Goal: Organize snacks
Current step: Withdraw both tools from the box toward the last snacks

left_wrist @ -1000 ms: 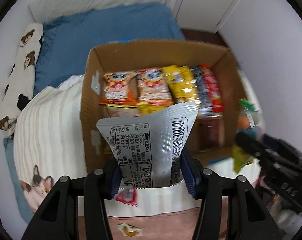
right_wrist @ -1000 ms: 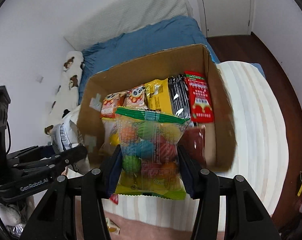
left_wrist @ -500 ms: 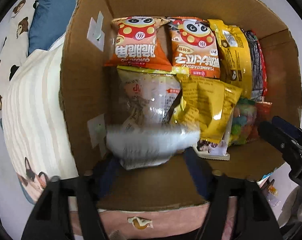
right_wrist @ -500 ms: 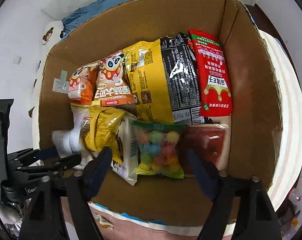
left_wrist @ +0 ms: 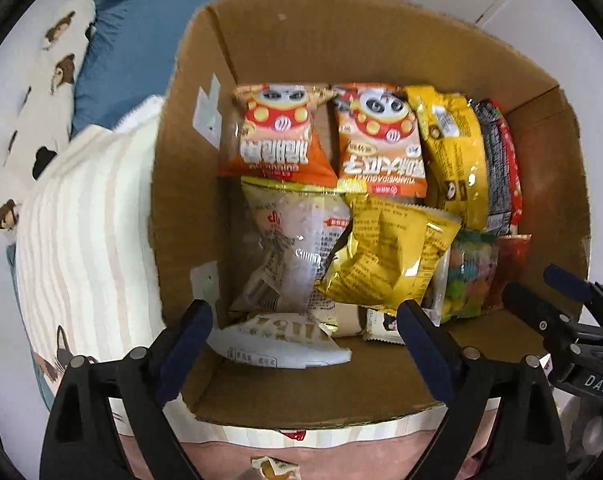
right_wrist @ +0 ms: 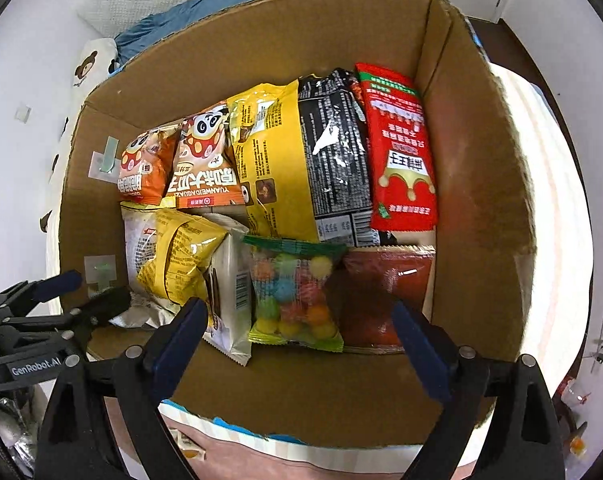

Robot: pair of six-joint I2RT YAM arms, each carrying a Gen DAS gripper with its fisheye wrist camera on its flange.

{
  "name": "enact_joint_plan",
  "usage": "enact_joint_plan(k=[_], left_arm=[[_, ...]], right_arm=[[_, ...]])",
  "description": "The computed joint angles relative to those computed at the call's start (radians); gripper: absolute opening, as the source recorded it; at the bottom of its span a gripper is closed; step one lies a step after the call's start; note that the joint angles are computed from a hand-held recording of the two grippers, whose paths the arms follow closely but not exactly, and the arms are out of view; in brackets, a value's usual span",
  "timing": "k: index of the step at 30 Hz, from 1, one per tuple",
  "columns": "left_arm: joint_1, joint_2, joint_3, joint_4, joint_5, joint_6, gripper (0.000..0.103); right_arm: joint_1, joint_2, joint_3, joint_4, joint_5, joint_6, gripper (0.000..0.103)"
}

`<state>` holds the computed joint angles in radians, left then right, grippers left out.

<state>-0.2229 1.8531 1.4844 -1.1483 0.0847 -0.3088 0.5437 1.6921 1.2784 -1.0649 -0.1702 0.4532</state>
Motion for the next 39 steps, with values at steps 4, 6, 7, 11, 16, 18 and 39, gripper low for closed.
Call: enact_joint_plan(k=[4,6,7,11,16,18,39], left_arm=[[-0.032,-0.087,-0.045,0.035,-0.015,-0.040,0.094],[-0.050,-0.147,-0.066,0.040,-0.032,-0.058,0.094],[-0.076,-0.164,-0.043,0.022,-0.046,-0.082,0.094],[-0.112,-0.247,-0.065,0.035,-0.099,-0.114,0.094],[-0.143,-0.351,-0.113,0.070,-0.173,-0.121,0.094],[-0.163,-0.398,-0.140,0.081,-0.201,-0.134,0.094],[-0.566,-0.819,-0.293,-0.164,-0.511,-0.534,0.094]], right_arm=[[0.008,-0.065,-0.029,-0.006,0.036,0.001,0.096],[0.014,-0.110,-0.049,-0.003,0.054,0.011,0.096],[0.018,-0.135,-0.058,-0.004,0.065,0.016,0.096],[0.039,-0.234,-0.095,-0.012,0.111,0.040,0.096],[0.084,-0.358,-0.111,-0.045,0.176,0.076,0.096],[0.105,-0.403,-0.097,-0.075,0.199,0.088,0.096],[0.720,-0.751,-0.106,-0.325,0.435,0.643,0.096]])
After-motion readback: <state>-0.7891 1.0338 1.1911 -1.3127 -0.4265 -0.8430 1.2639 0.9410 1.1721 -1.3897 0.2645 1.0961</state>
